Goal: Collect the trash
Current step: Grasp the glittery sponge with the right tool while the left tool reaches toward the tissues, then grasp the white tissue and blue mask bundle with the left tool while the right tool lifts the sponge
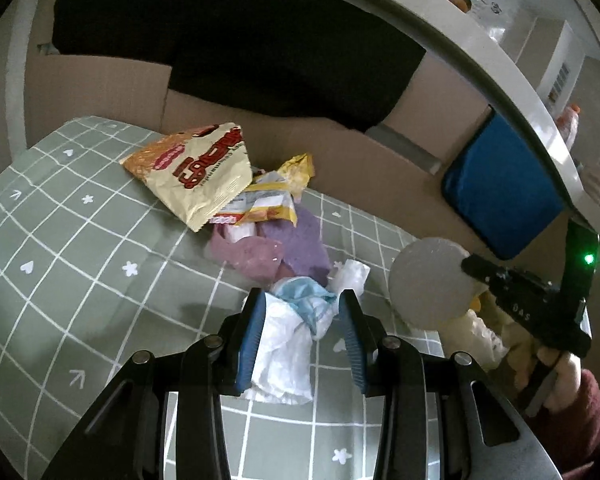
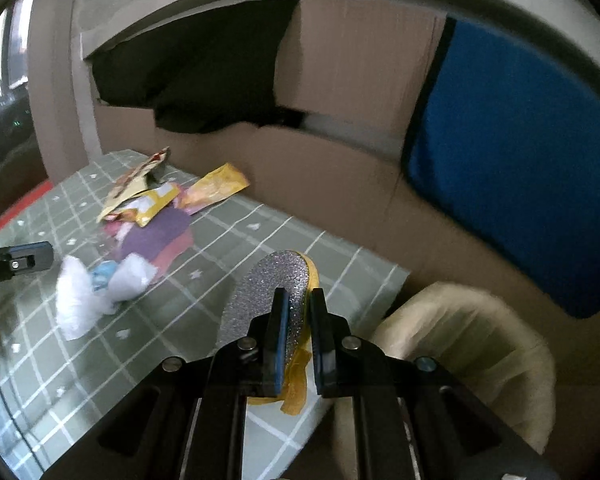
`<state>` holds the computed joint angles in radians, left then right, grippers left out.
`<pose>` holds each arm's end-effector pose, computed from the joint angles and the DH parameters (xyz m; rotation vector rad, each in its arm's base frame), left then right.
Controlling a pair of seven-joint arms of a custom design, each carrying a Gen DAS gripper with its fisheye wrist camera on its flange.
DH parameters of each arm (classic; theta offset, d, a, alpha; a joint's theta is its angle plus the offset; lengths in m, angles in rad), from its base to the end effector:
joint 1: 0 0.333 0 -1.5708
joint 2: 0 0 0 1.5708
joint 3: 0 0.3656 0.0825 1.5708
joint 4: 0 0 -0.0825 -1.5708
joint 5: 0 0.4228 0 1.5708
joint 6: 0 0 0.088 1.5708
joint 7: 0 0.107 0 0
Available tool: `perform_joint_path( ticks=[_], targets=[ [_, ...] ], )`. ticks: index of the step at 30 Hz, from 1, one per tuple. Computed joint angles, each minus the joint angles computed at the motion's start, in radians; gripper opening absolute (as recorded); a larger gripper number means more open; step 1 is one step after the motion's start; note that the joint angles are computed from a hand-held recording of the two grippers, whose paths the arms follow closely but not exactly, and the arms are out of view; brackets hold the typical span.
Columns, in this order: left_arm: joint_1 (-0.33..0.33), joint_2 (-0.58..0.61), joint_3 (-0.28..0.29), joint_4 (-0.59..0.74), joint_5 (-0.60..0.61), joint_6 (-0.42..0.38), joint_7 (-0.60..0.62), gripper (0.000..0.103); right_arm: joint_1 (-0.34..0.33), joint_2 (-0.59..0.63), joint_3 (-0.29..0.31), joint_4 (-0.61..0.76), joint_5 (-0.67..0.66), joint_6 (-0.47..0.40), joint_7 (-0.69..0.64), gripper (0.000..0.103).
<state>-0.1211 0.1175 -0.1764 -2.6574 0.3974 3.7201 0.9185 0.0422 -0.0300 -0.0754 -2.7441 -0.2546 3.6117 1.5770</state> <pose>0.4461 -0.1898 0.3282 -1.7841 1.9265 -1.2836 0.4575 0.0168 0.3508 -1.8833 1.4754 -0.8107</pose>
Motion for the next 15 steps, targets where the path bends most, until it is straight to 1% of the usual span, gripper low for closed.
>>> perform_joint_path(
  ticks=[3, 5, 6, 8, 10, 13, 15],
  targets=[
    [-0.001, -0.003, 0.003, -0.011, -0.02, -0.011, 0.004, 0.039, -0.001, 0.009, -0.009, -0.009, -0.116, 0.022, 0.087, 0.01],
    [0.008, -0.007, 0.005, -0.02, -0.009, -0.011, -0.008, 0.039, -0.01, 0.012, -0.018, -0.01, -0.235, 0.048, 0.178, 0.011],
    [0.006, -0.01, 0.006, -0.026, -0.014, -0.01, -0.001, 0.039, -0.016, 0.014, -0.022, -0.007, -0.297, 0.059, 0.224, 0.014],
    [0.003, -0.017, 0.006, -0.036, -0.025, -0.008, 0.011, 0.039, -0.032, 0.021, -0.029, 0.006, -0.437, 0.078, 0.337, 0.014],
    [0.002, -0.022, 0.006, -0.043, -0.031, -0.006, 0.021, 0.039, -0.04, 0.027, -0.02, 0.011, -0.48, 0.082, 0.379, 0.014],
    [-0.001, -0.028, 0.004, -0.044, -0.023, -0.007, 0.036, 0.039, -0.041, 0.026, -0.004, 0.006, -0.439, 0.064, 0.362, 0.012],
    [-0.011, -0.027, 0.0, -0.033, -0.017, -0.015, 0.076, 0.039, -0.06, 0.031, -0.018, 0.021, -0.508, 0.062, 0.441, 0.012]
  ],
)
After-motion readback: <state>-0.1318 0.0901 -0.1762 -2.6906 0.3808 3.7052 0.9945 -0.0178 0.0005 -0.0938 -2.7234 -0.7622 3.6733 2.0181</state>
